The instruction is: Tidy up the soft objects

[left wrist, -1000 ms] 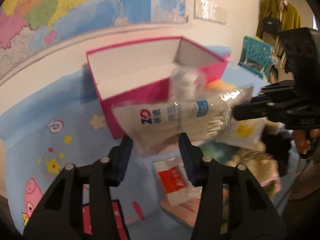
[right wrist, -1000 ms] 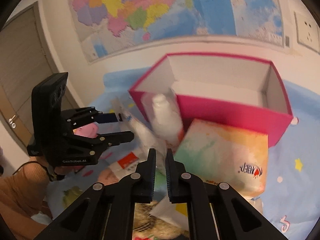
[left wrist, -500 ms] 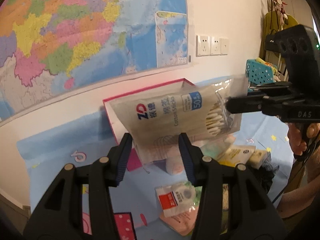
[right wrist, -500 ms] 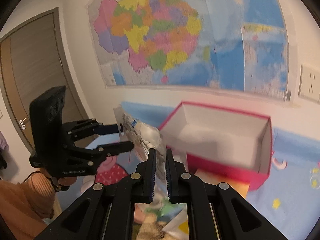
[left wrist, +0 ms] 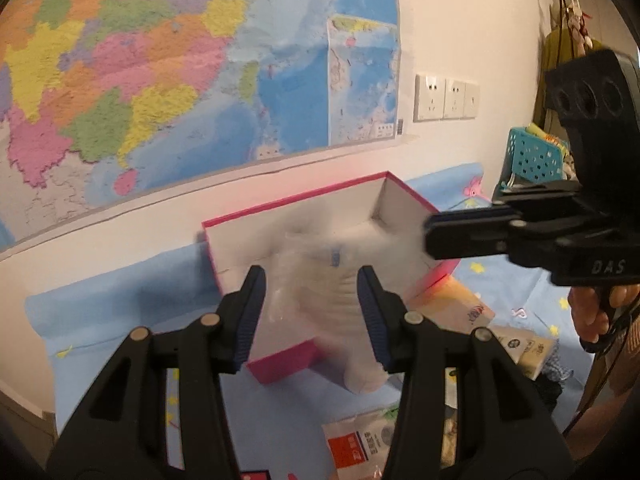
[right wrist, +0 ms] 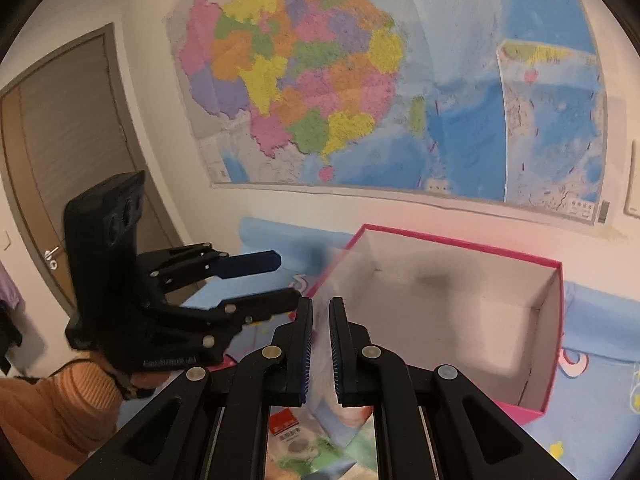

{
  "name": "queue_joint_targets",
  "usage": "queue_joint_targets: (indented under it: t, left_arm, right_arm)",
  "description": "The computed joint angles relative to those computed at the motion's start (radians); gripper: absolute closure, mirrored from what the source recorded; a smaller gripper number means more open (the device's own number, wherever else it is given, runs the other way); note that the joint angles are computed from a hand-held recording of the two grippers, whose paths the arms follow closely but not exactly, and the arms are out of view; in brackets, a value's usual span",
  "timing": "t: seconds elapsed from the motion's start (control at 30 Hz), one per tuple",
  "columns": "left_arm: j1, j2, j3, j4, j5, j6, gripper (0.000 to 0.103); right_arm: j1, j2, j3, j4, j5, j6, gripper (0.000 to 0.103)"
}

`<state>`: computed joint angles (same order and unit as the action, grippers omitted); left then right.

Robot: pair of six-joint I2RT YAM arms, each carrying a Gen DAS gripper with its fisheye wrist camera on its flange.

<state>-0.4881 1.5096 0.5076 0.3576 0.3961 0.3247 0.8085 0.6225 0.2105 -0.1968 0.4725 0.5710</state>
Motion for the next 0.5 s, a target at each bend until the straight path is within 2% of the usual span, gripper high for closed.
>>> queue_joint_targets:
  t: [0.1, 0.23, 0.4, 0.5]
  left_arm:
    - [-0.041, 0.085, 0.035, 0.038, -0.069, -0.016, 0.053]
    - [-0.022, 0.161, 0.074, 0.054, -0.072, -0.046, 0.053]
    - [0.027, 0.188, 0.073, 0.062, -0.057, -0.045, 0.053]
    - [0.049, 0.177, 0.064, 0.043, -0.031, -0.049, 0.045]
  right_arm:
    - [-0.19, 0.079, -0.032, 0.124, -0.173, -0.065, 0.096]
    - [-0.415, 0.227, -0.066, 0.258, -0.366, -0.114, 0.096]
    - [-0.523, 0.229, -0.111, 0.269, -0.44, -0.117, 0.093]
    - [-0.524, 0.152, -0.131, 0.21, -0.434, -0.102, 0.089]
